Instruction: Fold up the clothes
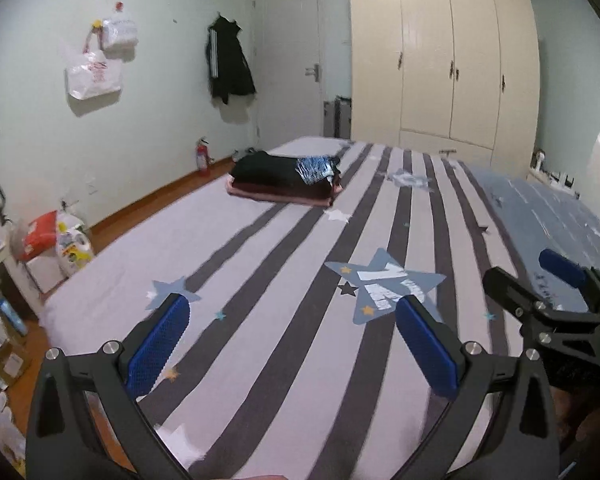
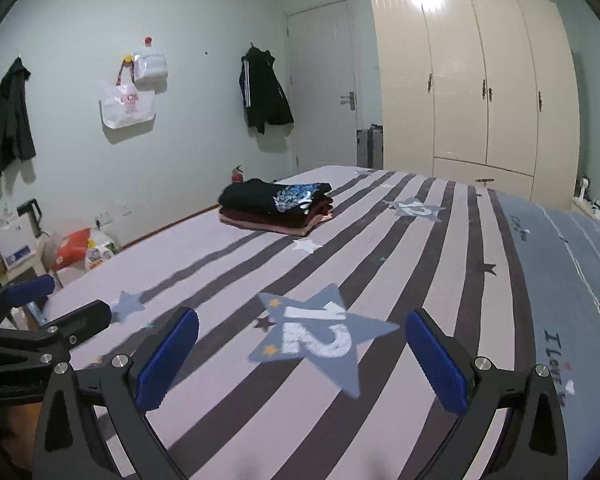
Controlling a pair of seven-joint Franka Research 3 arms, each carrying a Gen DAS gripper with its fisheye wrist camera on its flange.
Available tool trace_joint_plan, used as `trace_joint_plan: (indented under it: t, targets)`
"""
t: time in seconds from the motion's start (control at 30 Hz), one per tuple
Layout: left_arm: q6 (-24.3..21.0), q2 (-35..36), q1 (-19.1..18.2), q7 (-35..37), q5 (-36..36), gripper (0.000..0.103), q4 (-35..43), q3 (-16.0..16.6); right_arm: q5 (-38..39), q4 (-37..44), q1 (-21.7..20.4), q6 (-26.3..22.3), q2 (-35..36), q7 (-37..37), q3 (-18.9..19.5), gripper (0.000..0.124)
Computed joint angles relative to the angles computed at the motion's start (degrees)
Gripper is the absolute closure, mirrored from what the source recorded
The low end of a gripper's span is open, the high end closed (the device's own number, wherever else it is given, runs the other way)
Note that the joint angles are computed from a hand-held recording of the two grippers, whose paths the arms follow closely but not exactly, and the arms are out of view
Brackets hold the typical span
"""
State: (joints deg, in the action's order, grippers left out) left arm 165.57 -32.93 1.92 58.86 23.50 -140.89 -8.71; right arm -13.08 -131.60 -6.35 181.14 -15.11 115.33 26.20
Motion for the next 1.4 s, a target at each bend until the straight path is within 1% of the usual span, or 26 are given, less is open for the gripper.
trace_joint_plan:
  t: [0.03, 0.1, 0.17, 0.2, 0.3, 0.43, 0.57, 0.63, 0.73, 0.87, 1.07, 1.2, 1.4]
  targets:
    - [-2.8, -2.7, -1.3, 0.4, -1.1, 0.001, -0.3, 0.5, 2.2, -1.0, 4.2, -1.7, -2.4, -1.6, -3.3, 0.022]
    - [-8.4, -8.0, -3.9, 1.3, -3.6, 0.001, -0.3, 1.6, 5.5, -2.1, 9.8, -5.8, -6.8, -4.2, -7.6, 0.022]
    - [-13.3, -12.6, -5.6, 2.1, -5.5, 0.001, 0.7, 2.2, 8.7, -2.6, 14.0, -10.4, -11.6, -6.5, -10.7, 0.022]
    - [-15.3, -14.4, -5.7, 2.2, -5.7, 0.001, 1.5, 1.7, 10.0, -2.4, 15.3, -12.8, -13.8, -7.4, -11.7, 0.022]
    - [-19.7, -18.6, -5.0, 1.2, -5.4, 0.001, 4.0, 0.0, 13.0, -1.4, 17.3, -17.9, -19.6, -9.0, -13.4, 0.022]
    - [-24.3, -22.3, -7.1, 0.2, -7.0, 0.001, 7.2, -0.2, 14.8, 0.4, 17.1, -23.8, -26.1, -10.4, -13.6, 0.022]
    - [-27.7, -25.1, -7.8, 0.3, -6.2, 0.001, 9.1, -1.6, 16.3, 0.7, 17.1, -27.3, -31.2, -12.1, -13.7, 0.022]
    - [-28.6, -26.0, -8.5, 0.5, -5.9, 0.001, 9.4, -1.9, 16.7, 0.6, 16.6, -28.9, -33.0, -12.4, -13.3, 0.022]
    - [-29.8, -26.7, -9.2, 0.4, -5.9, 0.001, 9.6, -2.0, 18.1, 0.4, 17.1, -30.9, -35.1, -13.1, -13.4, 0.022]
    - [-30.5, -27.0, -9.7, -0.3, -6.3, 0.001, 9.7, -2.0, 17.0, 1.1, 14.8, -33.3, -36.5, -13.1, -11.5, 0.022]
    - [-30.6, -26.6, -9.9, -0.8, -5.8, 0.001, 9.8, -2.3, 16.9, 0.9, 14.5, -33.8, -36.7, -13.7, -11.4, 0.022]
    - [-30.0, -26.7, -9.5, -1.6, -5.2, 0.001, 9.4, -2.7, 17.0, 0.5, 14.6, -33.2, -36.8, -14.4, -11.8, 0.022]
    - [-30.3, -26.5, -9.3, -2.6, -4.7, 0.001, 9.5, -3.2, 17.5, 0.2, 14.9, -32.8, -36.8, -15.5, -12.3, 0.022]
